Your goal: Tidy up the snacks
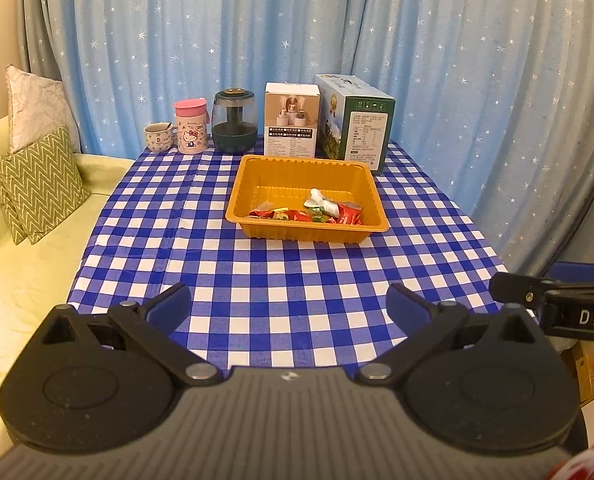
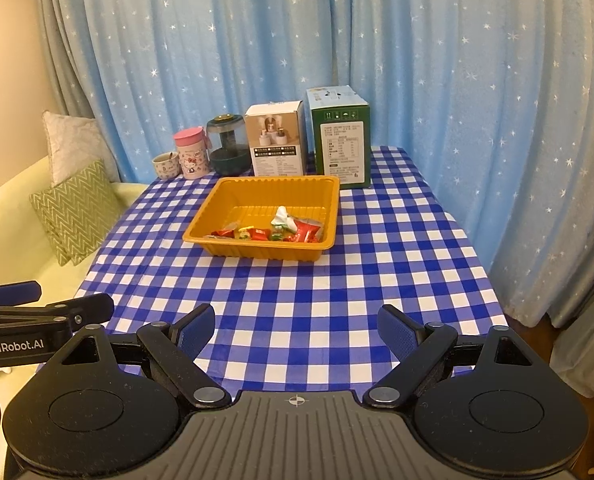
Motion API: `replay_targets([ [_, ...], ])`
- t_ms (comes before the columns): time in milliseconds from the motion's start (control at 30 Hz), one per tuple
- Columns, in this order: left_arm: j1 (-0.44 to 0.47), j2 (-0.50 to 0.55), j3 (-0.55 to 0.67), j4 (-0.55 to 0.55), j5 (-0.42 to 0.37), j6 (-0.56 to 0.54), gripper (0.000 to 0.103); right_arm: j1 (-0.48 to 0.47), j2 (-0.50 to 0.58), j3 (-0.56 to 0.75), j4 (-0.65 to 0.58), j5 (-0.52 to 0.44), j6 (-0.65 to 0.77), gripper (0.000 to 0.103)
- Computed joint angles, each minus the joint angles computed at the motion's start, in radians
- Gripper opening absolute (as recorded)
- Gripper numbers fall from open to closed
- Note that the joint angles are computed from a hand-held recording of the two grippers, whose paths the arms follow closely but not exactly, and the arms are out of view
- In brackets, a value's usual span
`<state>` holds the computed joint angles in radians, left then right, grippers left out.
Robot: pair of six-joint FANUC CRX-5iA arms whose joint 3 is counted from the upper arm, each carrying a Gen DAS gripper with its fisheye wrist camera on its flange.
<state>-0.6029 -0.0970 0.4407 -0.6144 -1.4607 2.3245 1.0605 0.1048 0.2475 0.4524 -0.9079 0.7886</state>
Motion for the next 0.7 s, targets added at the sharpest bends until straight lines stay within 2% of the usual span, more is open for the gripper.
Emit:
replay_targets([
  [700,-0.019,0.003,0.011,-0.014,-0.015,0.009,0.103,-0.004,-0.004,0.004,-0.012,0.002,0.012,0.088],
])
